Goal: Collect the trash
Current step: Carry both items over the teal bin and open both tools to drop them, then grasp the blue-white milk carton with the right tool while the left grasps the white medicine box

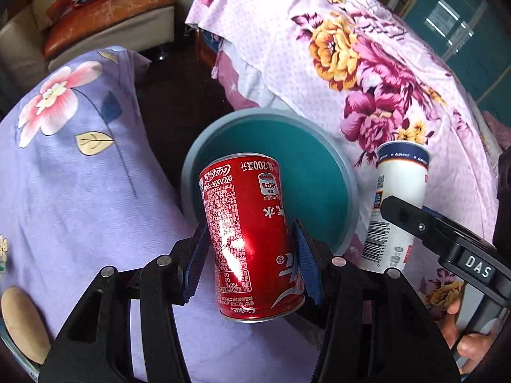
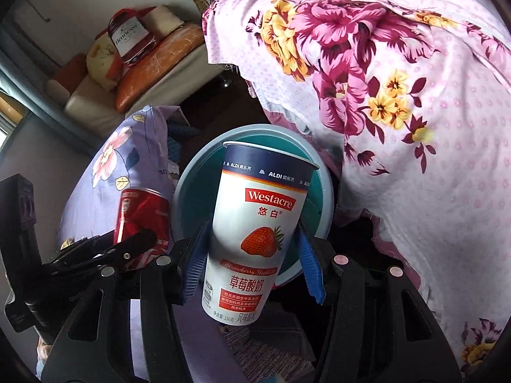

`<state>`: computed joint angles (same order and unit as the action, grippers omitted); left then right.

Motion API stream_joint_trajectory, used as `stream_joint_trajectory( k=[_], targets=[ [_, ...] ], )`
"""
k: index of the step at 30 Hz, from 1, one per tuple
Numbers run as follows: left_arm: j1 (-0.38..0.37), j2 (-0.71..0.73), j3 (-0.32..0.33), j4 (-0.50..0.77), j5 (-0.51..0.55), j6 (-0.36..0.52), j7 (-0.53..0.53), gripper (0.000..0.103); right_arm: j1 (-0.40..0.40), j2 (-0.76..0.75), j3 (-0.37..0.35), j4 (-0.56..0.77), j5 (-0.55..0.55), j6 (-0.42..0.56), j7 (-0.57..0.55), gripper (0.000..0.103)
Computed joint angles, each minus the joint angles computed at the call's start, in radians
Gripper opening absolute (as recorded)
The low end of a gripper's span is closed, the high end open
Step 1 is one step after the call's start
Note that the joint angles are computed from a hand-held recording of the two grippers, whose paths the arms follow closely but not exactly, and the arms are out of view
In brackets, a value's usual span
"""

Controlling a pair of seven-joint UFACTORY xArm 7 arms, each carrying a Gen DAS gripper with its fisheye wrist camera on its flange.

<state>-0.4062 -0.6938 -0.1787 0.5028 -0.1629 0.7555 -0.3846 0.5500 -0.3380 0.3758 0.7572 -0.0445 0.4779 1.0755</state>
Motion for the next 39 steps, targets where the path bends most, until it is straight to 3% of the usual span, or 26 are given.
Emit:
stream_joint_trajectory(
  k=[5,9,25,29,32,35,39],
  targets=[
    [-0.009,0.088,-0.023,0.017,0.006,-0.013,-0.014,0.056,0.012,0.002,-0.029,-0.033,0.035,-0.025,-0.041,0.051],
    [0.000,0.094,-0.033,0.017,0.031,-0.023,-0.037,0.080,0.015,0.021,-0.034,-0.036,0.055,-0.043,-0.057,0.051],
    [0.011,-0.145,0.029,-0.061,-0.012,0.067,-0.055,0.090,0.037,0.120,-0.049,0.020,0.109,-0.018,-0.101,0.053],
    [0.023,-0.201,0.039,-0.071,-0.024,0.091,-0.053,0.091,0.034,0.124,-0.037,0.034,0.087,-0.009,-0.081,0.064],
    [0.027,-0.244,0.044,-0.081,-0.031,0.112,-0.050,0.091,0.034,0.114,-0.028,0.045,0.067,0.012,-0.060,0.065],
    [0.036,-0.296,0.047,-0.093,-0.034,0.144,-0.053,0.092,0.033,0.106,-0.015,0.066,0.037,0.049,-0.035,0.075],
    [0.053,-0.394,0.052,-0.113,-0.032,0.207,-0.059,0.092,0.044,0.100,0.011,0.106,-0.010,0.116,-0.014,0.080]
  ],
)
